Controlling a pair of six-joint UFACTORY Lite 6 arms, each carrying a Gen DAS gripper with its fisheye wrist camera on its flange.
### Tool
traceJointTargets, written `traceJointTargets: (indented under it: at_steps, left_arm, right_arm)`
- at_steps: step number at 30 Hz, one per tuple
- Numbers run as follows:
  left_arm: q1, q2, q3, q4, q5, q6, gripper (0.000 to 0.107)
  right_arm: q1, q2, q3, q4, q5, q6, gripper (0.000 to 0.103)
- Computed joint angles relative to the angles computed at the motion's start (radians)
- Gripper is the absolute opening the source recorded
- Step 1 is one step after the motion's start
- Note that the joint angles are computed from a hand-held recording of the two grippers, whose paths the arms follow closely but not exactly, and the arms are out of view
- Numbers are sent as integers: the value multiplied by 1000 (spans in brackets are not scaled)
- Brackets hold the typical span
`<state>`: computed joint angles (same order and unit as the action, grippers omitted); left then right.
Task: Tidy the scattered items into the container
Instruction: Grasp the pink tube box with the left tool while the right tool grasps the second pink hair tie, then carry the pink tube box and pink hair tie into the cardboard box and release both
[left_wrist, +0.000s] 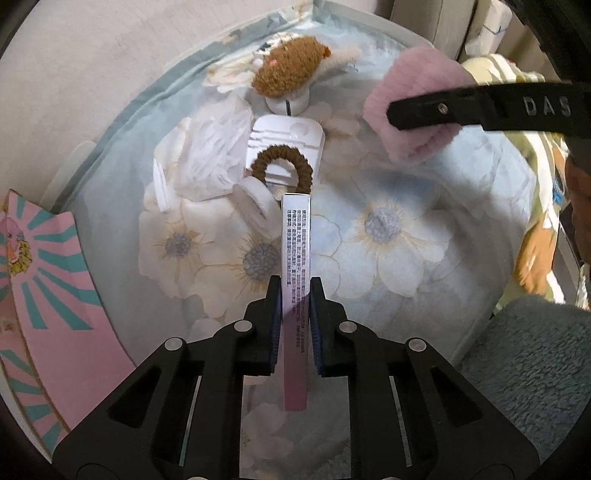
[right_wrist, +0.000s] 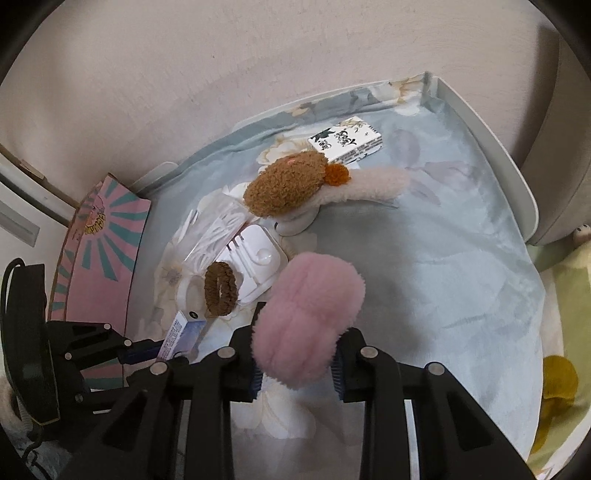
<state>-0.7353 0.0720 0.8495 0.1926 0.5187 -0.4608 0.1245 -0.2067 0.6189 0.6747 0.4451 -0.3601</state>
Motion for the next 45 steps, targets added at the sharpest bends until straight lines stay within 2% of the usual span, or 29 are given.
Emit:
traceJointTargets:
  at_steps: [3,7,11,17,21,29,35,40,45]
  left_arm:
    - [57,-166,-128,-62,-6,78,12]
    - [141,-247,-151,-184,-4,206,12]
    - [234,-239,-116,-313,-27,356,12]
    - [225,-361,-112,-264,25,276,12]
    - [234,-486,-101,-217,121,219,12]
    - [385,-676,-83,-161,274,187,12]
    - [662,-825,-98,-234,374,333,12]
    - [1075,-917,-129,-431,472,660,12]
    - [1468,-924,-177,-603,565,993,12]
  right_arm:
    - [11,-57,-16,-66,10,79,27]
    - [37,-145,-27,-180,36,215,27]
    - [76,-212,-27,-288,59,341,27]
    - [181,-304,-21,-463,90,562,27]
    - [245,-312,19,-549,111,665,27]
    - [393,-194,242,-697,151,774,27]
    - [494,-18,461,-730,168,758,27]
    - [581,179,686,-721,181,698,27]
    - [665,407,942,-692,218,621,27]
